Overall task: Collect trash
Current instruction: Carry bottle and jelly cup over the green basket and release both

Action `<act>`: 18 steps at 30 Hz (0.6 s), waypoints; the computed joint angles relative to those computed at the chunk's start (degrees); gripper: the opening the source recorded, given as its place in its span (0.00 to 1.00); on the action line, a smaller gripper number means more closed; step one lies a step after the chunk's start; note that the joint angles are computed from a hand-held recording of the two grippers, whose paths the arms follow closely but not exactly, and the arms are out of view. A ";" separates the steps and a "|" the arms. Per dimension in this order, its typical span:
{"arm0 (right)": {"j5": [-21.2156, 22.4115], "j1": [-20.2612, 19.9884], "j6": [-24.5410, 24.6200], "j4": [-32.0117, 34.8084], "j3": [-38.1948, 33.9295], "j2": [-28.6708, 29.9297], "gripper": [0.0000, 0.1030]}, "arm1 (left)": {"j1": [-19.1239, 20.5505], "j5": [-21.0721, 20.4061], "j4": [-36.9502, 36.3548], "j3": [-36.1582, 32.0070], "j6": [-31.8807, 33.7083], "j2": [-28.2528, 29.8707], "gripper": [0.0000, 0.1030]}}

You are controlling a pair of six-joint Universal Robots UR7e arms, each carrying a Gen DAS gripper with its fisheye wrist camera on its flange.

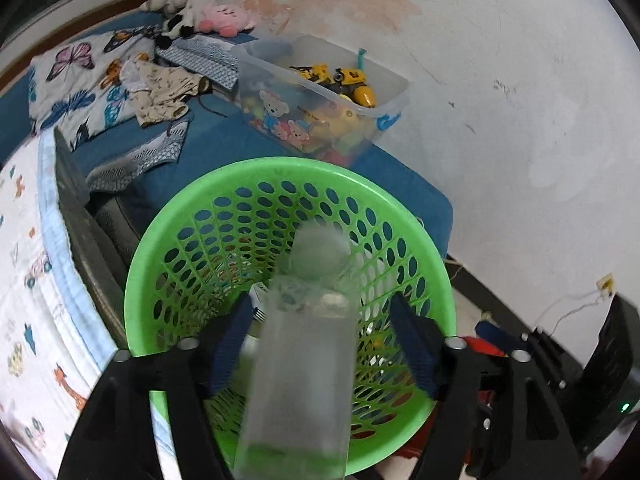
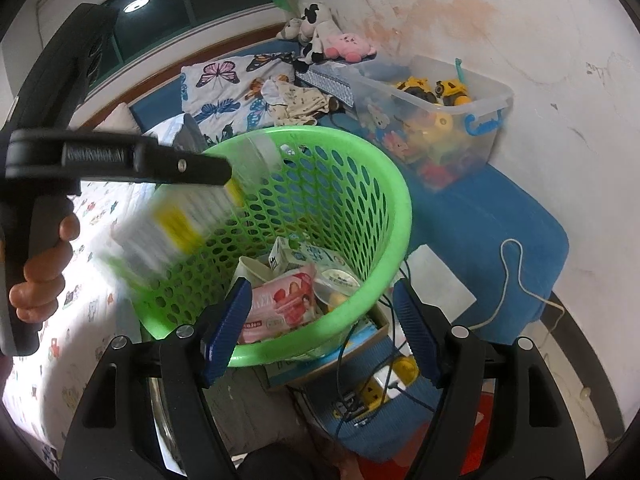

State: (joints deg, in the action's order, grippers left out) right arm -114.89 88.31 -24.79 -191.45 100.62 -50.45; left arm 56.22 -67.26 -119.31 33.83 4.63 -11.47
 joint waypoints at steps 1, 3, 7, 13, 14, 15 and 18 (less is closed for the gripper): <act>-0.08 0.06 -0.05 -0.08 0.11 0.00 0.71 | 0.09 -0.42 -0.13 0.44 -0.18 -0.30 0.69; -0.05 0.22 -0.26 -0.29 0.28 -0.01 0.71 | 0.18 -0.59 -1.97 3.35 -0.09 -1.99 0.69; 0.69 0.90 -0.30 0.00 0.33 0.07 0.71 | 0.25 0.86 -8.25 12.93 0.83 -7.68 0.69; 2.28 2.69 -1.41 1.26 -0.39 1.12 0.72 | 0.74 3.63 -16.58 26.53 1.27 -16.77 0.69; 2.60 3.01 -1.57 1.65 -0.68 1.45 0.73 | 0.87 3.93 -17.45 27.98 1.28 -17.83 0.69; 2.81 3.33 -1.77 1.93 -0.91 1.76 0.73 | 1.01 4.13 -18.61 29.64 1.32 -19.05 0.69; 3.46 4.48 -2.37 2.82 -1.88 3.06 0.75 | 1.69 5.24 -21.06 34.59 0.51 -23.14 0.69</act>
State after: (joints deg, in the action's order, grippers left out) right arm -111.44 92.79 -27.16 -188.63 98.75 -47.39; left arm 57.92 -62.02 -140.37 68.42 5.14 -34.60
